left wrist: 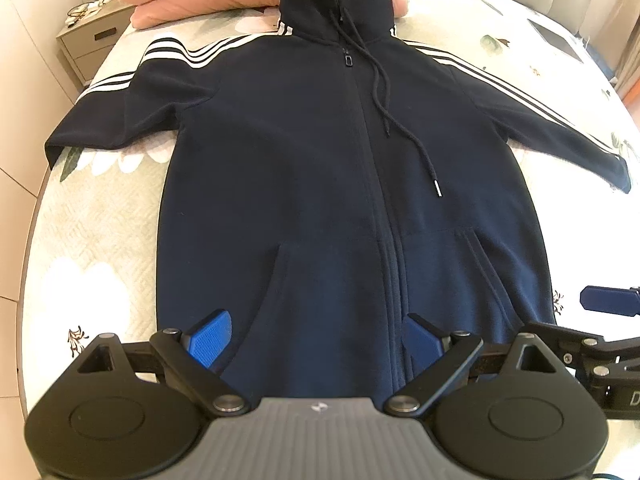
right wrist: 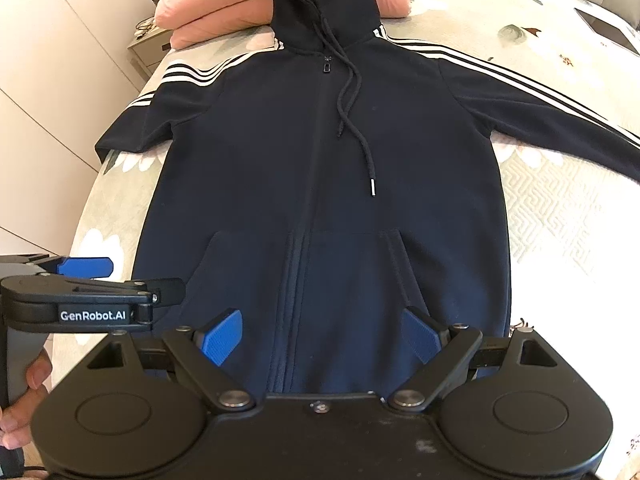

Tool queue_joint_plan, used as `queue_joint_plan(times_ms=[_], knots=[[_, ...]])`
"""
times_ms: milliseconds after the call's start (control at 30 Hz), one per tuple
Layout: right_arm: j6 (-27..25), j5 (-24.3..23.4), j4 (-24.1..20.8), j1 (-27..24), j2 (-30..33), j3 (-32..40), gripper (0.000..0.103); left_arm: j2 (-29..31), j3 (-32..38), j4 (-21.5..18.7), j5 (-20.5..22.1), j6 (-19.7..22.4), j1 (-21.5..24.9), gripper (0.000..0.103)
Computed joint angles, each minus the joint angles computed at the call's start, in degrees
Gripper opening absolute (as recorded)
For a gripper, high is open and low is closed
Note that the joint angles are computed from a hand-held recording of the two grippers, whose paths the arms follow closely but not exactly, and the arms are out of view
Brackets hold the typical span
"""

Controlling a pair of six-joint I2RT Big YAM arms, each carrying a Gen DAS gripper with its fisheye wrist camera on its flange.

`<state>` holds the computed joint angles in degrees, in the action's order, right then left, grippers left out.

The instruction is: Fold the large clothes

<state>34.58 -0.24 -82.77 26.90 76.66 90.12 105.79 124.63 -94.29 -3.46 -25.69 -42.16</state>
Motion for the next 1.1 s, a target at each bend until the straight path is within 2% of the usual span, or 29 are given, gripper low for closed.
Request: queue_joint_plan(times_ms=[133, 267, 367, 500, 567, 600, 667, 733, 767, 833, 867, 933, 967, 1100], knots=[[0.39, 0.73, -0.52, 0.30, -0.03, -0.21, 0.102, 0.46, 0.69, -2.63, -3.67, -0.55, -0.70, 0.094], [0.01, 0.64, -0.61, 0.06, -0.12, -0.28, 0.102, -1.28, -2.48, 0.28, -4.73, -0.97, -0.54, 0.094], [0.02, 0.94, -1.09, -0.06, -0.10, -0.24, 0.102, -3.13, -6.12, 3.62, -4.47, -0.20, -0.12, 0.094], [-1.41, 2.76, 1.18, -0.51, -1.46, -2.58, 0.102, -7.03, -14.19, 11.20, -4.08, 1.61, 0.97, 0.094], [-1.99, 3.63, 3.36, -1.62, -3.30, -6.88, 0.102, -9.02, -18.74, 14.19, -8.02, -0.32, 1.19, 0.092], [-1.76, 4.33, 4.39, -2.11, -4.22, -9.09, 0.102, -10.75, -22.26, 17.34, -9.89, 0.39, 1.39, 0.092], [-2.02, 6.08, 8.11, -3.51, -6.90, -15.72, 0.102, -12.47, -26.20, 19.80, -11.69, 1.53, 1.87, 0.092], [-2.99, 7.74, 10.86, -4.78, -9.00, -21.69, 0.102, -14.44, -30.59, 22.75, -10.12, 1.70, 2.96, 0.092], [-3.41, 8.05, 11.28, -5.45, -9.35, -23.40, 0.102, -15.71, -33.18, 24.86, -7.78, 2.02, 3.73, 0.092], [-4.74, 8.65, 10.66, -6.50, -9.55, -26.27, 0.102, -18.93, -39.92, 31.00, -0.19, 3.52, 6.12, 0.092], [-5.19, 8.38, 11.47, -7.02, -10.16, -27.66, 0.102, -18.97, -41.27, 30.77, 1.18, 3.44, 6.75, 0.092], [-5.18, 6.02, 14.25, -8.40, -11.69, -30.61, 0.102, -17.77, -41.67, 28.38, -0.26, 2.89, 7.28, 0.090], [-5.74, 4.36, 15.75, -9.20, -12.44, -31.96, 0.102, -17.76, -42.36, 28.40, -1.10, 3.34, 7.23, 0.090], [-6.45, 2.08, 20.10, -10.98, -14.33, -35.79, 0.103, -19.34, -45.83, 31.43, -2.28, 6.04, 6.65, 0.096]])
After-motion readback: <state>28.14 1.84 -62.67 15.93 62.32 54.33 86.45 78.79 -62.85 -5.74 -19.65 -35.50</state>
